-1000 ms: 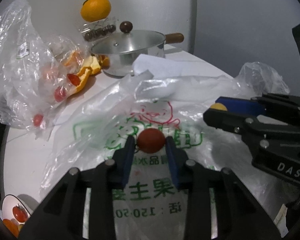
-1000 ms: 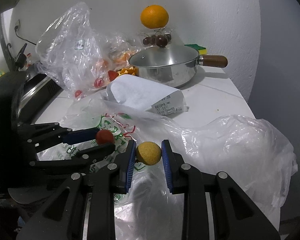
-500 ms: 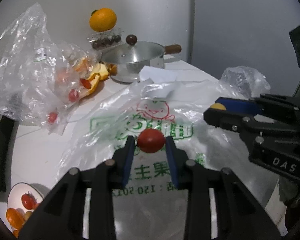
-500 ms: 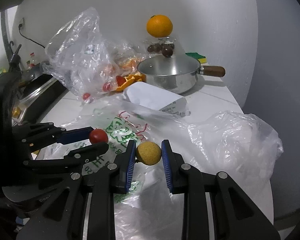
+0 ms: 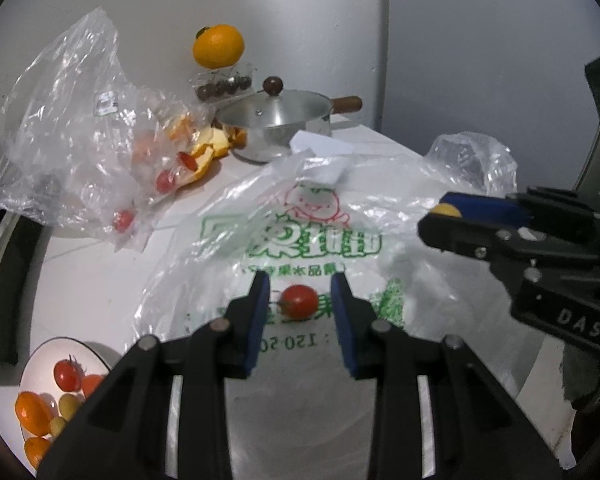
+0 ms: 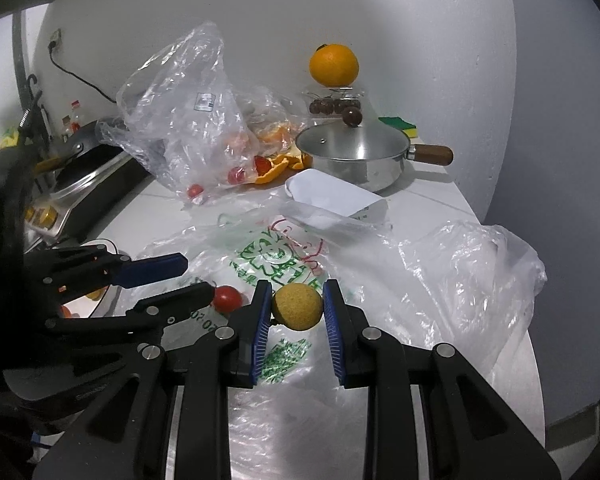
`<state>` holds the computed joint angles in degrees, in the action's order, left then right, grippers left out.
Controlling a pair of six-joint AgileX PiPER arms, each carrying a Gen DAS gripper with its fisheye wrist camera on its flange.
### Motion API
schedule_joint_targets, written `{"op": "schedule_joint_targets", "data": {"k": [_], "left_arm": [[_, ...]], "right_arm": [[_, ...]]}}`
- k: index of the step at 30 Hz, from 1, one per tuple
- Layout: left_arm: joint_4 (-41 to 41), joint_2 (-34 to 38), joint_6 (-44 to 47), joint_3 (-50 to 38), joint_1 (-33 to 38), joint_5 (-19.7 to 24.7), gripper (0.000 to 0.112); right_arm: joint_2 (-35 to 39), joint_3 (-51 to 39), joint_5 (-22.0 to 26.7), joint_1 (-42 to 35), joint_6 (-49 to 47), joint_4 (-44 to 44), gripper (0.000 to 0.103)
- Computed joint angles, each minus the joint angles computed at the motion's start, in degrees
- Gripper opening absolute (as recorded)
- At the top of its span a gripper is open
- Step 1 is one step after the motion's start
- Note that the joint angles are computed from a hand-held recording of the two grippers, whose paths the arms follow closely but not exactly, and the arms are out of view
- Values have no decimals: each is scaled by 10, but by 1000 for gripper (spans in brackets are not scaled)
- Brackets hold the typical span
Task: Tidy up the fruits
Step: 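Carry the yellow fruit and cherry tomato over the white plate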
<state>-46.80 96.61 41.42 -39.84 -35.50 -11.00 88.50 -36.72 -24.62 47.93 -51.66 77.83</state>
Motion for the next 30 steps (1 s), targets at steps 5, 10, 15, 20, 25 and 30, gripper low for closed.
{"op": "schedule_joint_targets", "data": {"k": [5,10,15,20,25,30], "left_arm": [[-13,26,20,-21,5,16,34],[-164,72,167,-65,5,22,34],[-308,117,305,-103,9,22,36],[-346,141,350,-120,10,25,33],[-313,136,328,-113,15,34,28],[-195,90,202,-66,10,29,28]], "right_arm": [[5,11,1,-2,35,-22,28],[15,14,18,-28,74,-67,28],[22,17,38,-62,131,-143,28],[35,15,50,-83,182,-202,28],[39,15,52,-87,197,-218,28],[33,12,40,-67,157,-171,28]]}}
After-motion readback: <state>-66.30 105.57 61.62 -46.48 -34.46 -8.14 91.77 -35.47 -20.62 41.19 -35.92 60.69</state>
